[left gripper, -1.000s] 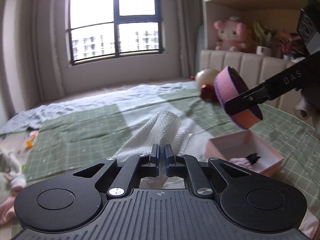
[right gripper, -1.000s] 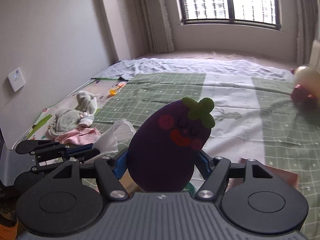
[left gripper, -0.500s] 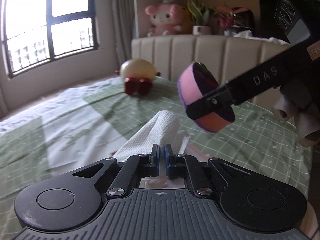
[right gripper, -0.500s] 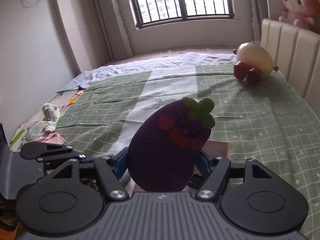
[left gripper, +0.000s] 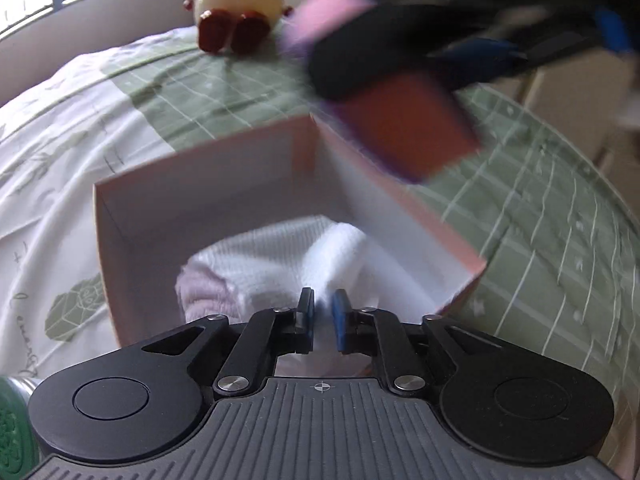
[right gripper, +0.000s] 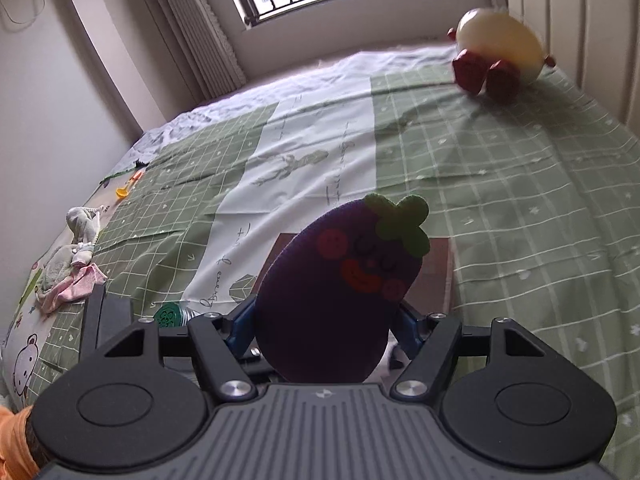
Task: Organize soft objects
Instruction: 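Carry the tissue and eggplant plush to the pink box and release both, then grasp the pink cloth beside the jars with the left gripper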
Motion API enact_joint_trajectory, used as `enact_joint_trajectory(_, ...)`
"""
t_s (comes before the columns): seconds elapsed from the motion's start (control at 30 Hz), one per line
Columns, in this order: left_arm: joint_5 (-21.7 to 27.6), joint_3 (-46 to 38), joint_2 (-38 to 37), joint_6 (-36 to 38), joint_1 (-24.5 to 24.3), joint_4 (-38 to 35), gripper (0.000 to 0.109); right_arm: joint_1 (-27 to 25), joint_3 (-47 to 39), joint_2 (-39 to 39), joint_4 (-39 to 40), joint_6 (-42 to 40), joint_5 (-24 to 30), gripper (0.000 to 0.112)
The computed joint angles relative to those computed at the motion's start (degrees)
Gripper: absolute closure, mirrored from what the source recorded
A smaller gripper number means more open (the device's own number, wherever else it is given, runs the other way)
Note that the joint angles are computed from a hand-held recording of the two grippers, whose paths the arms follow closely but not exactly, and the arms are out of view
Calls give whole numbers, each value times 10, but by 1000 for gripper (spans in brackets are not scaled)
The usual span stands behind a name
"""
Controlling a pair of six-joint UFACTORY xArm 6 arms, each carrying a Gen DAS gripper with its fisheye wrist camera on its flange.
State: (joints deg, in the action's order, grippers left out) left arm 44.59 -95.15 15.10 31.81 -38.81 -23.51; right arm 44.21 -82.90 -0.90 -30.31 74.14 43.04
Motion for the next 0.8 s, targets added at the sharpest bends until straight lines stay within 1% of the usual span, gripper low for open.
enact_joint_trajectory(0.07, -54, 44, -21, 3, -3, 19, 93, -15, -22, 40, 51, -28, -12, 43)
enact_joint_trajectory(0.13, -87, 75, -37, 26, -1, 7, 93, -24, -52, 82, 92, -46, 0, 43)
enact_joint_trajectory(0.17, -94, 86, -45, 39, 2, -6, 93, -27, -68, 101, 107, -55, 11, 43)
enact_joint_trajectory(0.23, -92, 99, -59, 48, 11, -25, 93, -30, -103, 138, 128, -72, 42, 43)
enact_joint_trajectory(0.3, -91, 117, -78, 58, 20, -40, 93, -29, -140, 170, 132, -83, 78, 43)
enact_joint_trajectory(0.4, -114, 168, -129, 91, 33, -87, 93, -24, -180, 202, 105, -88, 118, 44)
enact_joint_trajectory(0.47, -127, 203, -166, 97, 43, -120, 93, -22, -202, 216, 95, -96, 139, 44)
enact_joint_trajectory(0.53, -136, 243, -208, 90, 55, -141, 93, -22, -203, 215, 94, -92, 143, 44)
enact_joint_trajectory(0.57, -143, 260, -228, 80, 58, -142, 93, -22, -194, 206, 95, -86, 135, 43)
enact_joint_trajectory(0.63, -168, 313, -275, 86, 64, -136, 93, -22, -157, 176, 105, -80, 90, 43)
enact_joint_trajectory(0.67, -175, 339, -297, 97, 69, -131, 93, -23, -140, 162, 118, -85, 67, 43)
enact_joint_trajectory(0.7, -172, 357, -315, 103, 76, -124, 93, -22, -125, 149, 128, -89, 51, 43)
enact_joint_trajectory(0.73, -165, 378, -336, 114, 87, -127, 93, -17, -119, 138, 122, -84, 48, 43)
enact_joint_trajectory(0.77, -149, 396, -363, 110, 99, -121, 93, -8, -122, 132, 102, -73, 60, 43)
enact_joint_trajectory(0.8, -141, 413, -382, 112, 114, -123, 93, 3, -134, 130, 72, -60, 84, 43)
